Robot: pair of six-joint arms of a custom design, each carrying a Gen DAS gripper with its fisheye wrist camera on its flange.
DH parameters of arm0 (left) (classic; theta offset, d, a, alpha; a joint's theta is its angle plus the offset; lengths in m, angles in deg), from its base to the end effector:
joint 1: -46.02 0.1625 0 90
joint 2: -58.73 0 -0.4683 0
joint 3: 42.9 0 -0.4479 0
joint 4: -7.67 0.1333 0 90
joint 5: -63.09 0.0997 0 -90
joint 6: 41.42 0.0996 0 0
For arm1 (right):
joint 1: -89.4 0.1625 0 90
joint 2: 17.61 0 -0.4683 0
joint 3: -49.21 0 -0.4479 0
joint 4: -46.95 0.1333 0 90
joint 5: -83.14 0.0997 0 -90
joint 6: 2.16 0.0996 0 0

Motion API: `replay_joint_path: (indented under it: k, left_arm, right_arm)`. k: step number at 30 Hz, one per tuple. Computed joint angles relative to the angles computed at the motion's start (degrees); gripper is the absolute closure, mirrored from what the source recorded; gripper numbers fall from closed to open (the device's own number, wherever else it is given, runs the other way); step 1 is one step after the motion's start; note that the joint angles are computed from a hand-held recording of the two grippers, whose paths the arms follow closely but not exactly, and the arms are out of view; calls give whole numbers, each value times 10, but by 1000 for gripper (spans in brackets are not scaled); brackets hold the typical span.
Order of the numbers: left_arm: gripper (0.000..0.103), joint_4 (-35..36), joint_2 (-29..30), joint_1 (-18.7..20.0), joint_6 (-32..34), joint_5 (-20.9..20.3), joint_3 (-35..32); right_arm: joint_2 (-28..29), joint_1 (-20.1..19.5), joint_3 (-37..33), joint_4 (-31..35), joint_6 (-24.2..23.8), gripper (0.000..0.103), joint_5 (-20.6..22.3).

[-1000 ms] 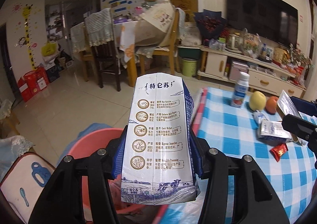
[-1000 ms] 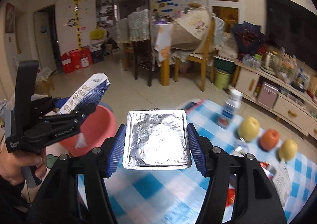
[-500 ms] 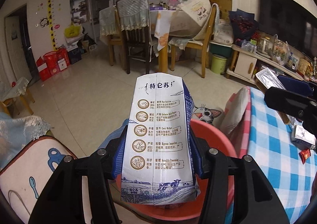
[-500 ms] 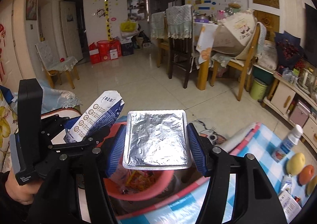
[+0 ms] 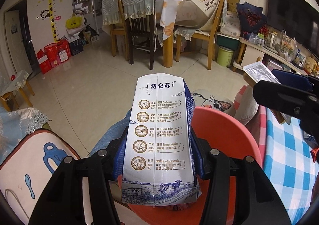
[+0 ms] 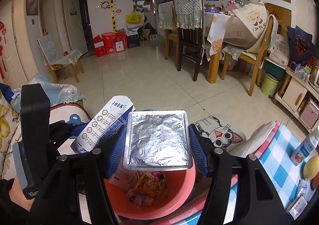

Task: Collect trash
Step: 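Open both tools to drop the carton and tray into the bucket, then move both open tools back over the table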

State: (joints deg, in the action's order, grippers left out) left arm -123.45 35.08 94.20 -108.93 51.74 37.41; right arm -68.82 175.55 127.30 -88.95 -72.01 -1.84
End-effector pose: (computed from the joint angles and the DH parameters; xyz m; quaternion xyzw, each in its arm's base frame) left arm -0.3386 -0.7248 -0.0694 -0.0869 0.7663 -0.4517 0.4485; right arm 0.0867 -0.8272 0.2637 0.5427 -0.8224 0.1580 0.0644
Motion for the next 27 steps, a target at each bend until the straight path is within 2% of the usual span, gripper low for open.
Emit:
replay_joint_path:
  k: [2,3,5,7,9,11,21,27]
  left_arm:
    - [47,1,2,6,-1,-12,-6]
    - [45,-5,3,8,4,-18,-7]
    - [20,8,4,11,-7,-16,-10]
    - [14,89,3,11,-71,1,-20]
    - [13,112,4,13,-82,1,-26]
    - [10,108,5,14,-76,-2,-28]
    - [9,103,16,7,-53,1,-46]
    - [8,89,30,-8,-32,8,-66]
  right_arm:
    - [7,-2,-9,7,7,36,0]
    - [11,-3,-14,7,11,27,2]
    - [14,-6,-14,-3,16,22,5]
    - [17,-8,-18,-1,18,22,2]
    - [20,-10,-24,0,22,22,0]
    - [23,-12,-30,4,27,22,2]
    - [11,-24,-39,15,40,22,18]
    - [-6,-52,-46,8,62,20,35]
